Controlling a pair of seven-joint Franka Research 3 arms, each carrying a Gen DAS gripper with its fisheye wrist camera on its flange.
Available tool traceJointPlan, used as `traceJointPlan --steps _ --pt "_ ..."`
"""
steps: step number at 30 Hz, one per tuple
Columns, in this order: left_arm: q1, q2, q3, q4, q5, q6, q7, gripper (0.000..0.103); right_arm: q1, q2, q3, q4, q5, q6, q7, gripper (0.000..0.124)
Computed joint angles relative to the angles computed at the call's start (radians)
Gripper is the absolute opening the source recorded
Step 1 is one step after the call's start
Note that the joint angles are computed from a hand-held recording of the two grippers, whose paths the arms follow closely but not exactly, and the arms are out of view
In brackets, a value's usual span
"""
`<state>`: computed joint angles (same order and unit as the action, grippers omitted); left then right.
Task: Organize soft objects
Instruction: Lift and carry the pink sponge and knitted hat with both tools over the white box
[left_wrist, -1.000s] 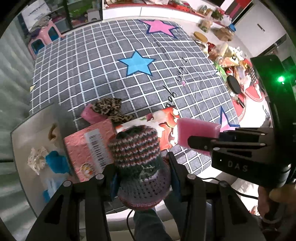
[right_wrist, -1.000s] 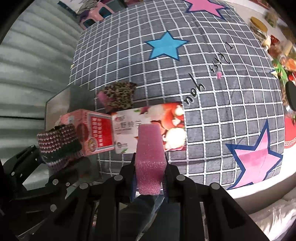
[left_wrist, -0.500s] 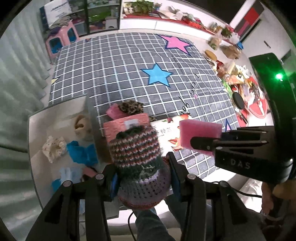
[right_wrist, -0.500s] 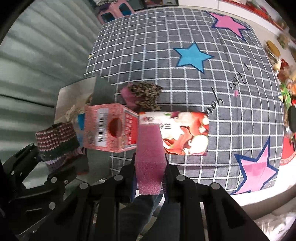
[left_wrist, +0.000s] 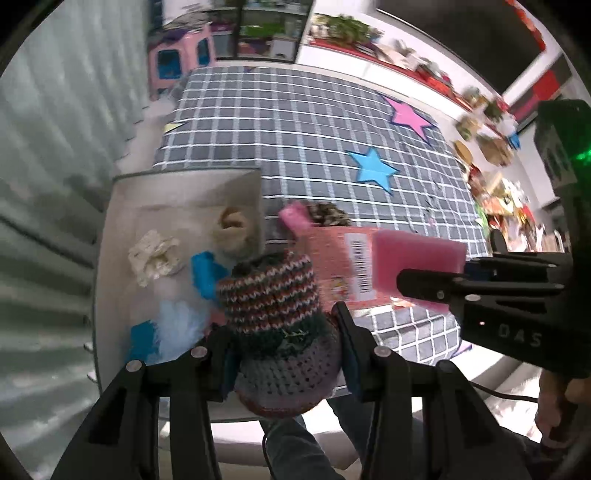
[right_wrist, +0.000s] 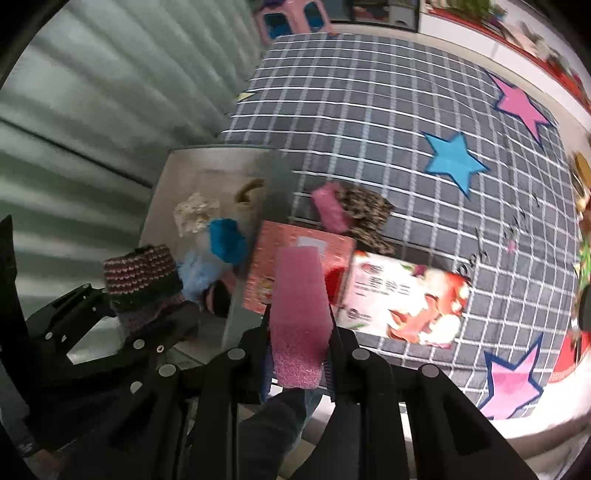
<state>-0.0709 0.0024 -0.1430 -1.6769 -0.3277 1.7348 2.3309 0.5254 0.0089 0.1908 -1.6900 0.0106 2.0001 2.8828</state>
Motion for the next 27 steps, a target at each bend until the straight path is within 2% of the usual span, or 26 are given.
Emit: traceJointPlan --steps 11,27 --pt "0.053 0.09 0.014 0.067 0.068 0.046 -0.126 0.049 0.028 0.231 -0.035 0.279 0.039 -0.047 -0.194 0.024" --pt "0.083 0.172 -0.002 0.107 0.15 0.07 -0.227 0.049 0.053 0.482 -0.087 0.602 0.1 -0.158 -0.339 0.024"
